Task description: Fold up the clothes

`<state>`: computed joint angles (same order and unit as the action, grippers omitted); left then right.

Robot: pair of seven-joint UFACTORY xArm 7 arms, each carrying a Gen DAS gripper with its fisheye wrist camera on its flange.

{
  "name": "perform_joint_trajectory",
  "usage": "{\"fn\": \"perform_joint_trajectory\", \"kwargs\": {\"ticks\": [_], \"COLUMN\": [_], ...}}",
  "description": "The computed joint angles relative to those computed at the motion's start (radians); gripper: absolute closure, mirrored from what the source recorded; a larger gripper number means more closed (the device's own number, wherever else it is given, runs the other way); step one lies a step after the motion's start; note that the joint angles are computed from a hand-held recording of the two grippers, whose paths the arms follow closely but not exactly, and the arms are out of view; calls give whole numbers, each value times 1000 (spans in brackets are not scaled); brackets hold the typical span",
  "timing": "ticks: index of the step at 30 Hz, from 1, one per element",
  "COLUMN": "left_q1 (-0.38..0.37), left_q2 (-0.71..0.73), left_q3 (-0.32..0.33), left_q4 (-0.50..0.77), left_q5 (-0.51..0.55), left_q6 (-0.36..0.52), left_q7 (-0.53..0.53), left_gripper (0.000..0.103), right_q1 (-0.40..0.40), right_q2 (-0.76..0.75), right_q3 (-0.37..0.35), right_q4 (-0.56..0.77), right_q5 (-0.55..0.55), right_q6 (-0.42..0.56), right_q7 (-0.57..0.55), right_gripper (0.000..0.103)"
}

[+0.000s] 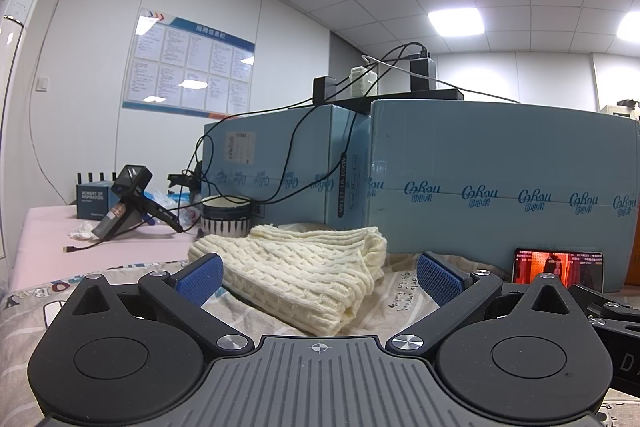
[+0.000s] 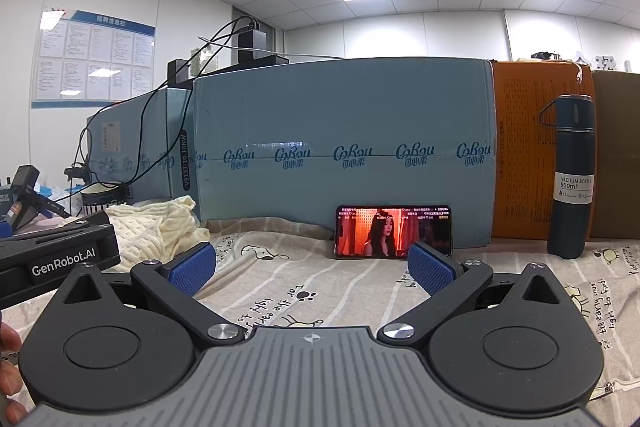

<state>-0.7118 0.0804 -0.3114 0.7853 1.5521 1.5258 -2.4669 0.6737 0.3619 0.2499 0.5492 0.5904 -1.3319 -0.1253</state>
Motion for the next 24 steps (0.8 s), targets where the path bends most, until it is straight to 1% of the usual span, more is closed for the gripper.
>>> {"fn": "perform_joint_trajectory", "kwargs": {"ticks": [16, 18, 22, 24], "left_q1": [0, 1, 16, 17], "left_q2": [2, 1, -9, -11], "left_q3": [1, 2, 9, 7], "left_q4": [0, 1, 3, 1], "left_q5": [2, 0, -17, -18], "left_q6": [1, -6, -52, -51], "left_q7": [-3, 1, 18, 14], "left_gripper": [0, 0, 0, 0], "right_q1": [0, -1, -1, -1], "right_q2": [-1, -3, -7, -8], "right_q3": [0, 0, 1, 1], "right_q4": [-4, -5, -7, -8], "right_q5": [0, 2, 5, 7], "right_q6": [1, 4, 11, 14], "right_q7": [3, 4, 6, 6], "right_gripper": [0, 0, 0, 0]}}
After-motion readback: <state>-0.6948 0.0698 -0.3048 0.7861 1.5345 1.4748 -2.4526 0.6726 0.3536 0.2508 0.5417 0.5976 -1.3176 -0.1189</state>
